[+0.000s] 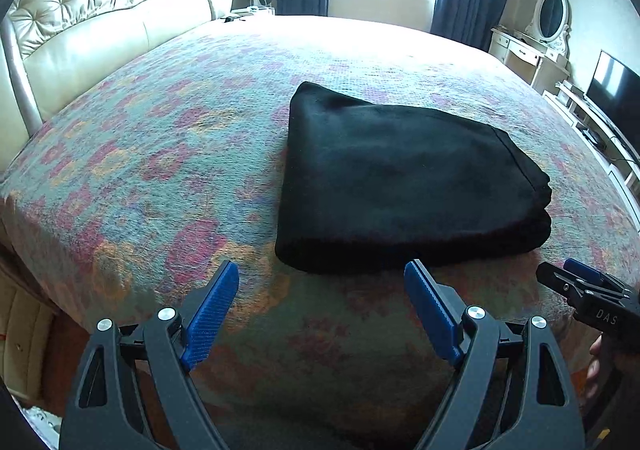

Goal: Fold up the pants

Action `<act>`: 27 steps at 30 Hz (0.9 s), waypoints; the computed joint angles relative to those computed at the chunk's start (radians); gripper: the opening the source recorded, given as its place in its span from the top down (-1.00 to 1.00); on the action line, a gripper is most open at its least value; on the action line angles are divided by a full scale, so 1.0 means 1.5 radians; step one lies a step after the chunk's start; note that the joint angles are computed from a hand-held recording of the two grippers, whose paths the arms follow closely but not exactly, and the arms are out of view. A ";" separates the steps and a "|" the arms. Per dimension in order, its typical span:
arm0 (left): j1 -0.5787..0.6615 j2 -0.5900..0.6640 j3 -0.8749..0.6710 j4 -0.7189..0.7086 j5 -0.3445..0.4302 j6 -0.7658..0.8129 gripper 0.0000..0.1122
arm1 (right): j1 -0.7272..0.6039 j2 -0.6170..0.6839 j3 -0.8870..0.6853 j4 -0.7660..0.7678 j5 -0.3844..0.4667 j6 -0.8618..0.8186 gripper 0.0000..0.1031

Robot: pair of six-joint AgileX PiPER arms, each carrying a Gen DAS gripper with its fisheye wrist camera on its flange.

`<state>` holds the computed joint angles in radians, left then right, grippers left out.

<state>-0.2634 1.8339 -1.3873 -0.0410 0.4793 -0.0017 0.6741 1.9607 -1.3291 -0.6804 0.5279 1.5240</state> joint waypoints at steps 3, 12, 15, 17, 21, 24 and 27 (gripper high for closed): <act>0.000 -0.001 0.000 -0.001 0.003 -0.001 -0.49 | 0.000 0.002 -0.002 0.005 -0.001 -0.004 -0.74; -0.005 0.002 -0.003 0.002 0.016 -0.008 -0.49 | 0.002 0.010 -0.009 0.024 -0.005 -0.023 -0.74; -0.010 0.000 0.000 0.018 0.012 -0.019 -0.49 | 0.005 0.012 -0.012 0.025 -0.006 -0.023 -0.74; -0.014 0.001 0.001 0.033 0.012 -0.029 -0.49 | 0.008 0.014 -0.014 0.026 -0.006 -0.024 -0.74; -0.012 0.000 0.001 0.026 0.014 -0.024 -0.49 | 0.009 0.016 -0.016 0.029 -0.007 -0.028 -0.74; -0.011 0.000 0.001 0.026 0.012 -0.026 -0.49 | 0.009 0.017 -0.016 0.031 -0.008 -0.029 -0.74; -0.016 -0.002 0.004 0.043 0.008 -0.041 -0.49 | 0.010 0.018 -0.018 0.034 -0.008 -0.032 -0.74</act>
